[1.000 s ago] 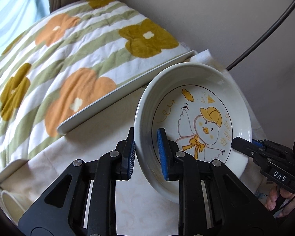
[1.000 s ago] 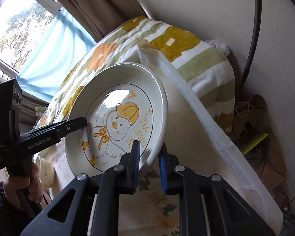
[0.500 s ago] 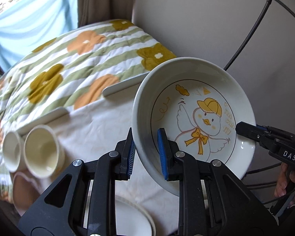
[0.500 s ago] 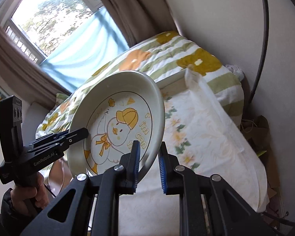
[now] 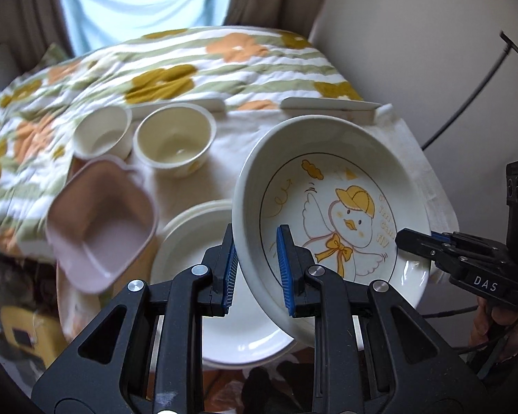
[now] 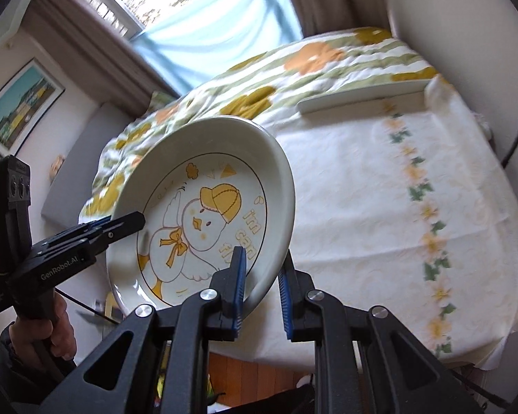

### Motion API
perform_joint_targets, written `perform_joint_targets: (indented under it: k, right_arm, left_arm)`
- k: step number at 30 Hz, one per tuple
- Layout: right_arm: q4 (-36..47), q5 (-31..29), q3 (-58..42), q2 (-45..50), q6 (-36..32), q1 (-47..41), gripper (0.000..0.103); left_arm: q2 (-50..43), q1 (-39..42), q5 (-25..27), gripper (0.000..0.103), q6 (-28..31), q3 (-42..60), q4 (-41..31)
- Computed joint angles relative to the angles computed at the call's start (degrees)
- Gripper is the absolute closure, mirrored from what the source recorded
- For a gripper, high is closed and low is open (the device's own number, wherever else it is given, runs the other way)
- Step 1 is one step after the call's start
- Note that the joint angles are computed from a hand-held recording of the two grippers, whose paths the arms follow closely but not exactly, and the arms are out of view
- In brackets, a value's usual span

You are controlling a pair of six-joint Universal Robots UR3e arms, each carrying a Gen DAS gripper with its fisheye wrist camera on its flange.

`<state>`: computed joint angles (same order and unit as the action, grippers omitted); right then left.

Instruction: Organize plates and bowls

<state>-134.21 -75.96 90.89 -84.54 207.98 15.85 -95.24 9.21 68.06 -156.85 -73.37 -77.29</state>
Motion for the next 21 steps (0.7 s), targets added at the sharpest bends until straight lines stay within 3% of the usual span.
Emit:
perform_joint_targets:
  k: [9, 21]
  right_arm:
    - [0.53, 2.37, -4.92, 11.38, -5.49, 3.61, 0.086]
    - [7.21, -2.48, -16.59, 19.37, -9.37, 6.37, 0.086]
  left_arm:
    - [4.12, 6.40, 2.33, 0.084, -2.34, -17.55, 5.91]
    - [-0.97, 6.39, 4.91, 0.084, -6.26, -20.98, 11.92]
